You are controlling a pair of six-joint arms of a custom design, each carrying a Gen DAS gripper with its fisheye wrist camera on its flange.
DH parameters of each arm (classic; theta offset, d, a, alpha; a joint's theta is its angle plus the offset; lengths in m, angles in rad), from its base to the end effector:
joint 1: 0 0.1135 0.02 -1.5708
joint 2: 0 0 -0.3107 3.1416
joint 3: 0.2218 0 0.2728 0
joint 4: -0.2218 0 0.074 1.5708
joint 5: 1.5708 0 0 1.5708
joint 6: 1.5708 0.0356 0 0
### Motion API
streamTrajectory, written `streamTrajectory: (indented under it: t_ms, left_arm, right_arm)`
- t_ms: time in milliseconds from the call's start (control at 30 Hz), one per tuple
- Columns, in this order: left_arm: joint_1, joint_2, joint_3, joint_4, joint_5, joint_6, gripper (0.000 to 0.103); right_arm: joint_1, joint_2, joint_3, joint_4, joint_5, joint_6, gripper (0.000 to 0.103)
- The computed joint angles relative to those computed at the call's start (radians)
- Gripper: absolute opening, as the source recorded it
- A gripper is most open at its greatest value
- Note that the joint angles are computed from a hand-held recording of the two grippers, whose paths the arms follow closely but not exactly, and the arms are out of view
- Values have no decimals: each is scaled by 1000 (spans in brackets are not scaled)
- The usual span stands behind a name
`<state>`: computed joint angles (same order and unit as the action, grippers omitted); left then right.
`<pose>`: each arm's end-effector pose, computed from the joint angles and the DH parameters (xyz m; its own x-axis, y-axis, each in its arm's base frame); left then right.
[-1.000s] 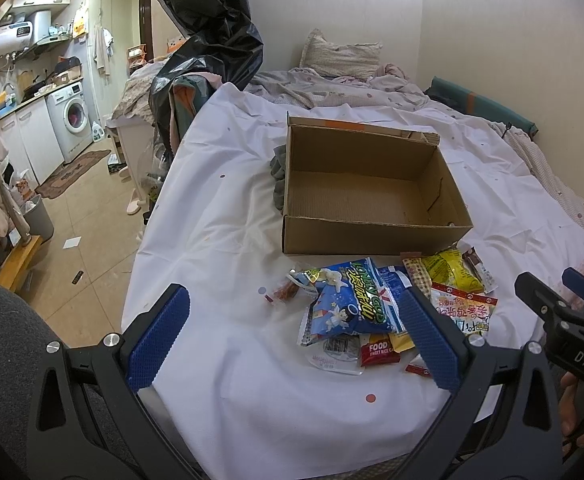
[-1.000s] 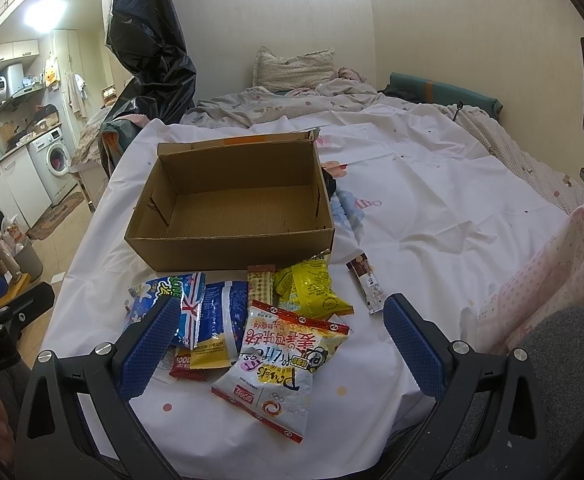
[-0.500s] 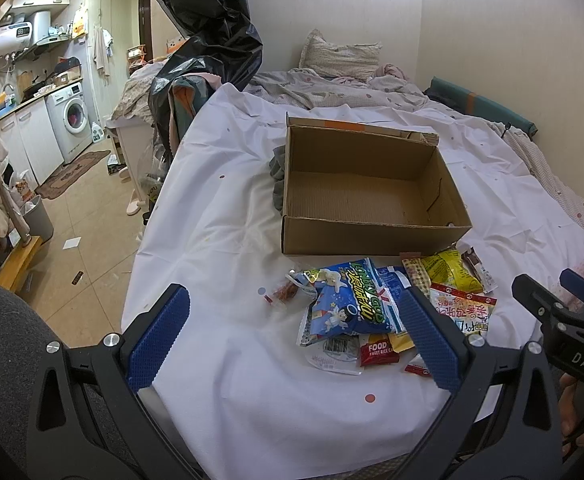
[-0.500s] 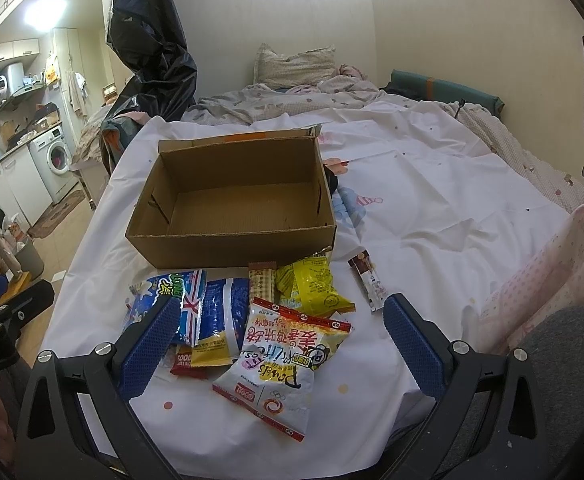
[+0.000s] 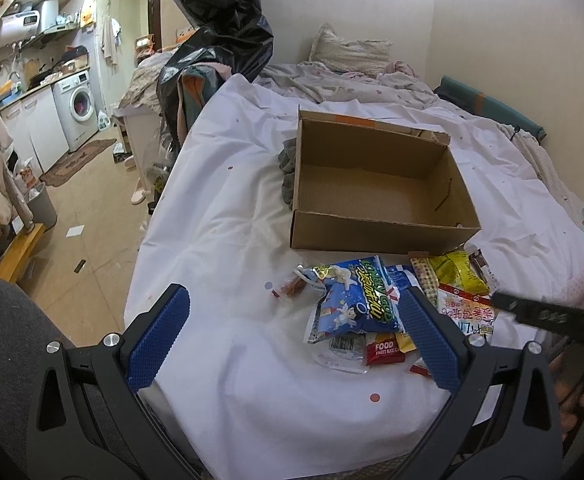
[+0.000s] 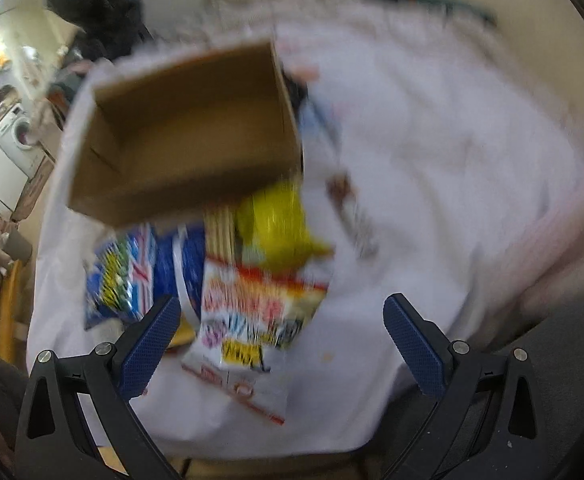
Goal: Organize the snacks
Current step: 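Grasp the blue bag with the left tool while the right tool grasps the red-white chip bag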
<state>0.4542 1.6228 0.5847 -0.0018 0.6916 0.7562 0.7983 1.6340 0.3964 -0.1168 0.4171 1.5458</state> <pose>0.2565 0.1000 0.1376 -0.5965 0.2969 -0.7457 0.4970 0.8662 -0.0527 0.1543 0.1376 0.0877 -0.6109 0.6827 -0.4009 0.6666 0.7167 0.2048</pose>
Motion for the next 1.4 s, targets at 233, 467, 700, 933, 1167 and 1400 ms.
streamTrajectory:
  t_ms: [233,467,700,933,1167,1400]
  left_arm:
    - [-14,13,12,-18,-25,-12,103]
    - [-20,40,34,-32,-47,-24,103]
    - [-42,62,44,-34,-87,-39,103]
    - [-72,81,71,-53,-130,-58,103]
    - [-158,115,130,-101,-216,-127,103]
    - [-307,219,239,-255,-311,-215,103]
  right_arm:
    - [-106,258,24,268,-197,-81,103]
    - [-140,356,104,216,-207,-149,91]
    - [-106,177,83,105,-195,-158,56]
    - [-12,-233,30,-77,-77,-154,47]
    - [-99,-465,74,-163,-14,-375,47]
    - [-309,-346,-71,189,-233,-427,47]
